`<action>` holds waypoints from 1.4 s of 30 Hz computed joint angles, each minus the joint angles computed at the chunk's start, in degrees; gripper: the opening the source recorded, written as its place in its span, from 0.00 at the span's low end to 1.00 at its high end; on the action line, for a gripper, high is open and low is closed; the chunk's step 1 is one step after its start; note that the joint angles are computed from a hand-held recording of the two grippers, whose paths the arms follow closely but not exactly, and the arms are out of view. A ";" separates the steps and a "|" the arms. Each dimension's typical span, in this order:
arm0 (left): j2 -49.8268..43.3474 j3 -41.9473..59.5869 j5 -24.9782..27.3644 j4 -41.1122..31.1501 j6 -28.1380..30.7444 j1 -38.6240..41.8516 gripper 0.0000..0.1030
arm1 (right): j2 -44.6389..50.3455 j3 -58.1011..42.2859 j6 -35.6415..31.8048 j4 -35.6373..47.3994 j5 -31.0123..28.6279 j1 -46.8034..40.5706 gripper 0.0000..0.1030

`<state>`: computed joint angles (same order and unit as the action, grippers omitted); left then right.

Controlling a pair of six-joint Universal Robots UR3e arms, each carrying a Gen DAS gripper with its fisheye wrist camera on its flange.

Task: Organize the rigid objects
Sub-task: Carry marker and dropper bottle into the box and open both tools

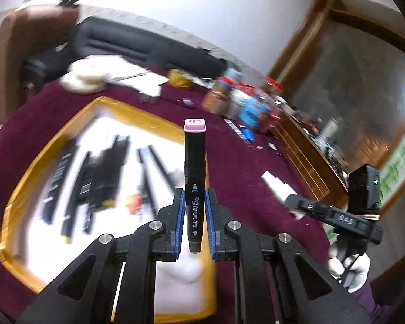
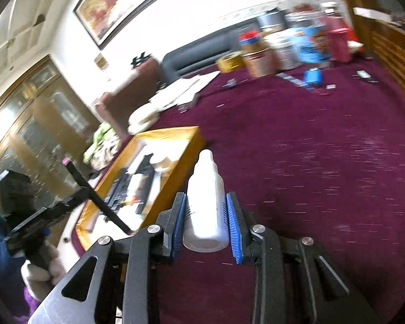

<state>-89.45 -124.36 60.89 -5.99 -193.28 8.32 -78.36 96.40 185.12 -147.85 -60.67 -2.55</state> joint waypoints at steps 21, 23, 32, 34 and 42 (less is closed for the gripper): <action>16.94 -21.34 -2.18 -4.42 10.93 14.12 0.54 | 30.76 -41.10 4.92 15.72 -16.80 24.62 0.27; 20.58 -23.01 -3.23 -5.49 11.50 15.98 0.55 | 29.81 -39.80 4.91 14.55 -17.68 25.05 0.30; 27.85 -25.63 2.33 0.22 6.21 16.17 0.64 | 24.85 -32.48 5.05 8.10 -19.65 26.03 0.34; 28.60 -25.57 5.61 3.13 4.30 14.23 0.70 | 23.90 -30.81 4.45 7.23 -19.06 25.97 0.34; 33.92 -26.57 9.54 3.82 2.44 14.45 0.72 | 29.81 -39.97 3.75 21.75 9.23 20.82 0.34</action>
